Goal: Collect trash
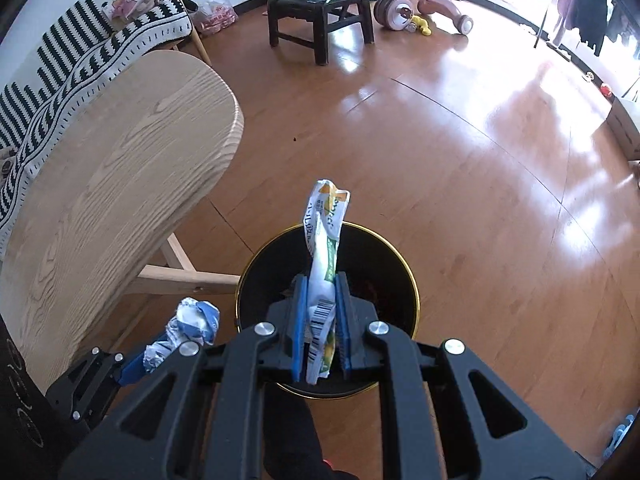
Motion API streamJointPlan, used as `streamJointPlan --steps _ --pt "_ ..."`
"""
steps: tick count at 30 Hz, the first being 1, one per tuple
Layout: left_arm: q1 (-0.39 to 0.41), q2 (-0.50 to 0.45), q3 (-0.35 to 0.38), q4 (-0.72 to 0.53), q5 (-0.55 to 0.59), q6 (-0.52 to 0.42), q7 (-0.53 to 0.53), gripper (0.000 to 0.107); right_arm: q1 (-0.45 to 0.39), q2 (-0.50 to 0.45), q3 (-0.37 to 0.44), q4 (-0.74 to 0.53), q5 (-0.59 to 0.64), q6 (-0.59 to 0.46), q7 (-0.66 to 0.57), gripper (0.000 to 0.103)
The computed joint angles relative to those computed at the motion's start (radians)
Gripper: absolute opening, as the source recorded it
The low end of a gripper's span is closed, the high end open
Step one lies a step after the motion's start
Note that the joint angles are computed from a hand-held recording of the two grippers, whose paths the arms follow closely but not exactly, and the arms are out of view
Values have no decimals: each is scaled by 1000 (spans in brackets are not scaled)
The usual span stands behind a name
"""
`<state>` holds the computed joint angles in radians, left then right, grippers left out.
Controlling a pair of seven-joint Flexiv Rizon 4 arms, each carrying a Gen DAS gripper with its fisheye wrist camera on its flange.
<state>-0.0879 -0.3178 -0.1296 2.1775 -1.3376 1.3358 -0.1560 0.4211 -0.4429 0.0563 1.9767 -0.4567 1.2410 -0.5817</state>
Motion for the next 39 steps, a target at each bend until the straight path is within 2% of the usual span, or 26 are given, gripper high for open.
streamJointPlan --steps 5,8,10,11,12,13,14,16,21,25,28,30,33,35,39 --pt "2 -11 -5 -12 13 -5 -11 41 7 4 -11 5 -8 -7 23 14" --pt "3 -25 -12 -25 8 4 -9 44 5 6 -12 6 -5 -16 39 14" --pt "10 -23 -11 -25 15 -12 -7 51 5 14 -14 15 -6 -22 58 15" --pt "11 -23 -12 -25 15 -12 -2 54 2 16 -13 16 -6 -22 61 18" --pt "10 -20 -17 -25 -5 -4 16 61 3 17 -15 16 -9 -23 69 30" --pt "8 -18 -20 -25 -27 3 33 69 8 20 -21 19 -21 -21 80 54" --pt "4 -13 -22 -24 -53 7 52 70 15 24 -34 26 -41 -10 96 64" --pt "-2 -4 -10 -21 -62 -1 59 74 39 35 -67 38 -102 3 139 67" --pt "-6 48 23 -2 -95 0 90 84 54 36 -78 24 -178 18 201 72" --pt "-5 110 68 20 -160 40 152 89 136 52 -180 22 -411 92 382 79" --pt "28 159 122 39 -156 50 133 90 153 26 -165 -39 -506 121 438 82" --pt "71 189 166 54 -115 70 83 90 166 -5 -128 -99 -518 116 416 82" --pt "151 227 224 76 -46 86 1 91 216 -75 -62 -221 -496 94 313 83" --pt "203 247 252 88 -34 105 -20 92 261 -108 -52 -280 -488 85 261 83" --pt "322 263 319 106 76 129 -118 92 333 -200 23 -436 -401 60 72 87"
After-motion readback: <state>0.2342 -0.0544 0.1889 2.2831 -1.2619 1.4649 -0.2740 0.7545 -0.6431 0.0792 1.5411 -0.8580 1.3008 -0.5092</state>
